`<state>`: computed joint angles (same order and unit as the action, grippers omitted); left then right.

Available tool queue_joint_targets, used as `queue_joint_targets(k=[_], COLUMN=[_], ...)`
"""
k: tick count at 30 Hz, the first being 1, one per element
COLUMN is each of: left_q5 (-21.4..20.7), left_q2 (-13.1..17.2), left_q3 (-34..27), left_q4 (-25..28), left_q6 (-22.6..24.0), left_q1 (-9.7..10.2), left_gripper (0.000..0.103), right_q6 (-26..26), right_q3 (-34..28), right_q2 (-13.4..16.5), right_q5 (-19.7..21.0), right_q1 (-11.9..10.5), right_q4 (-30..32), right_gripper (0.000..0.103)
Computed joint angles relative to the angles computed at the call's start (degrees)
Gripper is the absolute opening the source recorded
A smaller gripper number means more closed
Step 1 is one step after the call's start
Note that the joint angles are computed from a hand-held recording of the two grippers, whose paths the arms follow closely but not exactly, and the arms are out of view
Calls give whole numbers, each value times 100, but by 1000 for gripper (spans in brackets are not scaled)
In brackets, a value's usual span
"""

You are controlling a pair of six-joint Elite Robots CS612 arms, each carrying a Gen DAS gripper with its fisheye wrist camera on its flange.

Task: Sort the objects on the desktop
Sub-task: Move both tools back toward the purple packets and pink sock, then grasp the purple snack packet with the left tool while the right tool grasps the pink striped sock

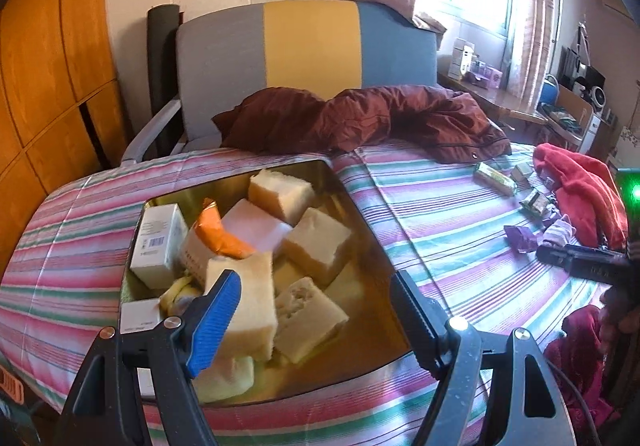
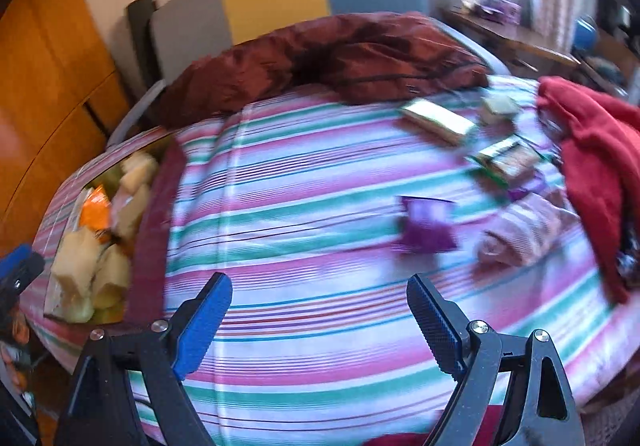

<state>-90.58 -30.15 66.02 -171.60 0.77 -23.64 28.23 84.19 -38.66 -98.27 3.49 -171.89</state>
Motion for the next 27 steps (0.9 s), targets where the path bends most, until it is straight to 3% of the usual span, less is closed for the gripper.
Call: queue_joint_targets(k=[9, 15, 27], left_q5=[-318, -718, -1209], left_q2=[100, 197, 652], left_q3=[-268, -485, -1398], left_q4=[128, 324, 1396], left_q6=[308, 570, 829], left_q1=[-114, -215, -421], left_gripper=[78, 78, 78], right_q6=[1157, 1885, 1775], right_q3=[764, 904, 425], right_q2=[-393, -403, -20], right_q5=[-91, -33, 157], right_q1=[-513, -840, -1017], right_q4=[-125, 52, 411], right_gripper=[90, 90, 90])
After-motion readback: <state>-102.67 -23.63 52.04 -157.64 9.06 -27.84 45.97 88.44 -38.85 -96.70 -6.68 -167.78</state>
